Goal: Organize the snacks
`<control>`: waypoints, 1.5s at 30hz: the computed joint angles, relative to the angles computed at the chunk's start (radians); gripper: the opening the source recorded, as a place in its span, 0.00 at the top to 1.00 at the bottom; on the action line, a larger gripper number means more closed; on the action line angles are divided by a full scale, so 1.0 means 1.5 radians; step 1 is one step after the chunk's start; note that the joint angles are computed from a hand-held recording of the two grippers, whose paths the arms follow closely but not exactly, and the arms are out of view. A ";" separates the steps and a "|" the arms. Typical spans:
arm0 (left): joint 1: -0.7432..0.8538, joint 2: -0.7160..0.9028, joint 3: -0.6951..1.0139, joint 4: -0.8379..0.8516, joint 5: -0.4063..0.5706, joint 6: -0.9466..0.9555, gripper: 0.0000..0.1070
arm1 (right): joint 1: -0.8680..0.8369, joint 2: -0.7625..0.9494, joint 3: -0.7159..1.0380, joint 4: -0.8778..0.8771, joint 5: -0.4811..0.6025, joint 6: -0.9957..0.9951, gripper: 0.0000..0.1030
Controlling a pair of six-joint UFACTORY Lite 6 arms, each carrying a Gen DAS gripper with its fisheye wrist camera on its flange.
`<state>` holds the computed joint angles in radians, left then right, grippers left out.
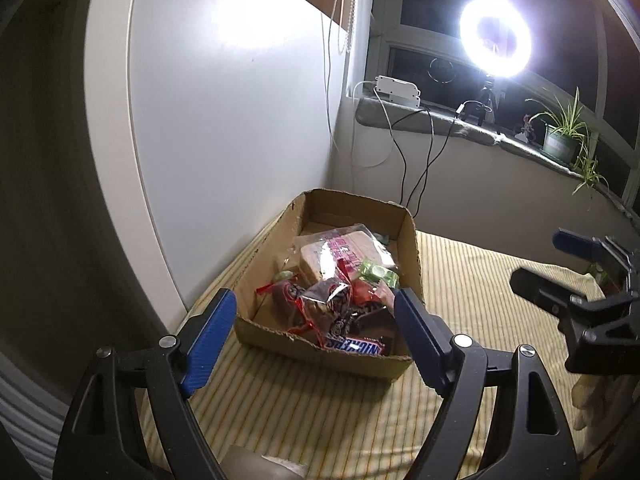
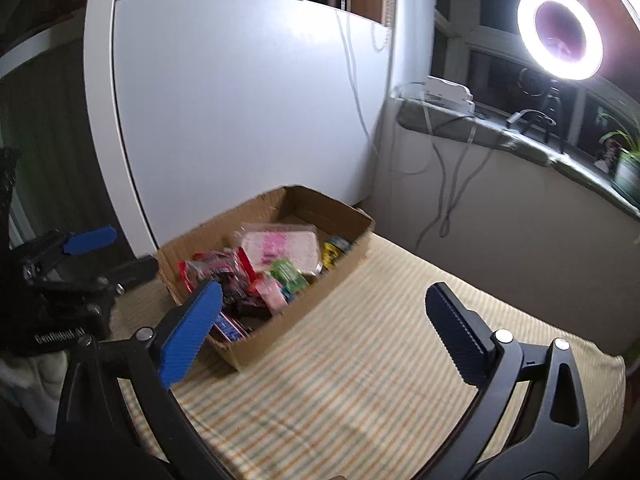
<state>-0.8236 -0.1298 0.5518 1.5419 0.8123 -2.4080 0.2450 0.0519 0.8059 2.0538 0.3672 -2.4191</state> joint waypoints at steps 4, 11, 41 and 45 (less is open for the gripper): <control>-0.018 0.016 0.006 -0.012 0.007 -0.003 0.24 | -0.026 -0.024 -0.045 0.060 0.002 -0.067 0.00; -0.050 0.025 0.011 -0.027 0.028 -0.006 0.24 | -0.074 -0.050 -0.090 0.060 0.016 -0.077 0.00; -0.086 0.007 -0.009 -0.043 0.056 -0.017 0.24 | -0.067 -0.054 -0.115 0.145 0.005 -0.133 0.00; -0.089 0.005 -0.015 -0.043 0.056 -0.021 0.24 | -0.073 -0.056 -0.124 0.142 0.008 -0.133 0.00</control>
<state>-0.9574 -0.1230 0.5289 1.4770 0.8960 -2.4389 0.1362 -0.0323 0.6193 2.2674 0.3785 -2.6182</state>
